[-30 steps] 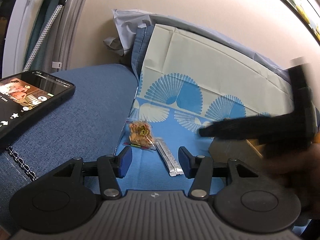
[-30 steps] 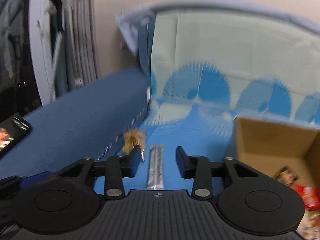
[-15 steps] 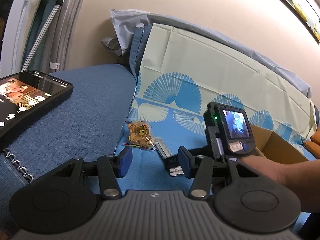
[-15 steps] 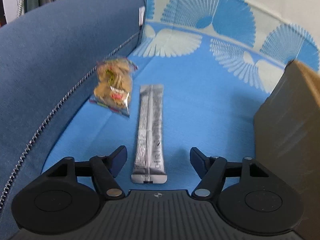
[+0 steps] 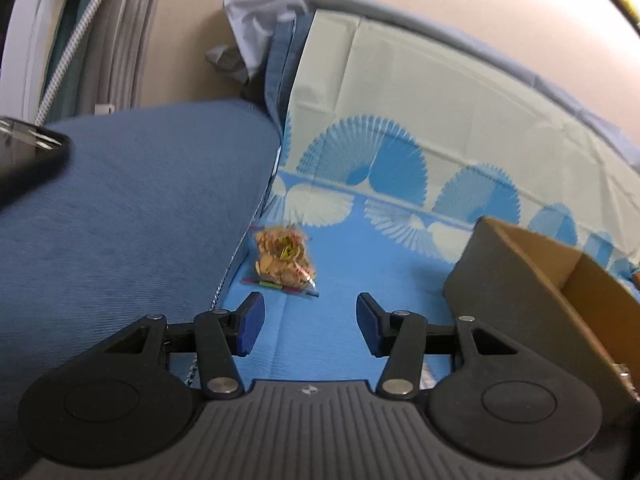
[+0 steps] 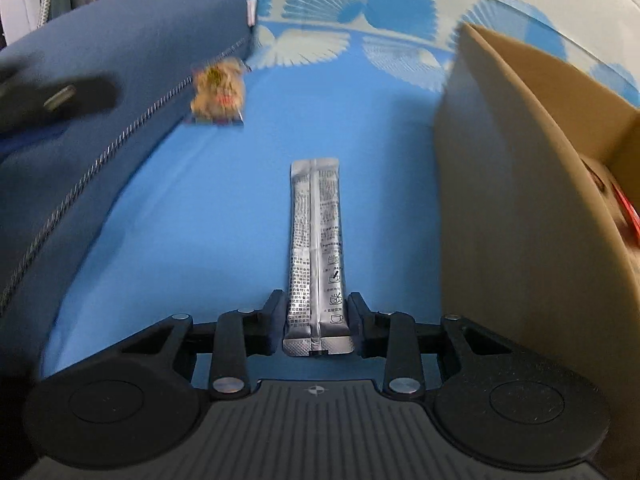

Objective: Organize snacks
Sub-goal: 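Grasp the silver stick packet with right gripper while left grasps cookie bag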

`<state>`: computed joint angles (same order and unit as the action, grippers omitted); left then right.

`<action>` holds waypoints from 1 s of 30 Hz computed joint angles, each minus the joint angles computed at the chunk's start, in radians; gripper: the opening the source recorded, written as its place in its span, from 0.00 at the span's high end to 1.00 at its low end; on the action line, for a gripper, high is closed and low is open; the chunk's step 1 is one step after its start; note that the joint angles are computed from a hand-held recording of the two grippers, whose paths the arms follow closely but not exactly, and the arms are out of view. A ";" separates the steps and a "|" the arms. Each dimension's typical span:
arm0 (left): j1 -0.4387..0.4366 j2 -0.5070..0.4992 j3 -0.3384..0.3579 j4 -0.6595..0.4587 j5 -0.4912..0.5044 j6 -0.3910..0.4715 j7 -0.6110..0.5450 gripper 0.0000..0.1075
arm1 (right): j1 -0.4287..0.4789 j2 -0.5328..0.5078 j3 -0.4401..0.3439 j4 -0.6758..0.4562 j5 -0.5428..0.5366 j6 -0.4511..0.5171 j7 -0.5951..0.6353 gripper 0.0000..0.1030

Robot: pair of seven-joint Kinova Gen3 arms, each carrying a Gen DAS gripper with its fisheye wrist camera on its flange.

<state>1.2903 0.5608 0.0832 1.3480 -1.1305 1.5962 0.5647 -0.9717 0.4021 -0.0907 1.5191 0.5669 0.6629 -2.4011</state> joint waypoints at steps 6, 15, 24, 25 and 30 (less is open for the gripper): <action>-0.103 -0.006 -0.005 0.013 0.048 -0.095 -0.070 0.39 | -0.048 -0.001 0.038 0.067 0.134 -0.087 -0.120 0.35; -0.252 0.111 -0.077 -0.192 0.157 -0.118 -0.342 0.21 | -0.028 0.000 0.053 0.094 0.113 -0.218 -0.108 0.50; -0.348 0.222 -0.134 -0.373 0.258 -0.054 -0.635 0.56 | -0.021 0.005 0.068 0.091 0.049 -0.241 -0.074 0.69; -0.347 0.213 -0.140 -0.366 0.268 -0.059 -0.651 0.61 | -0.019 0.004 0.069 0.092 0.043 -0.245 -0.070 0.70; -0.269 0.100 -0.159 -0.266 0.280 -0.107 -0.610 0.67 | -0.020 0.004 0.079 0.097 0.023 -0.265 -0.051 0.74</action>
<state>1.0209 0.6610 -0.0759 1.0825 -0.8507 1.4890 -0.0455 -0.9919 0.4056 -0.0115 1.6163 0.5903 0.3975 -2.4521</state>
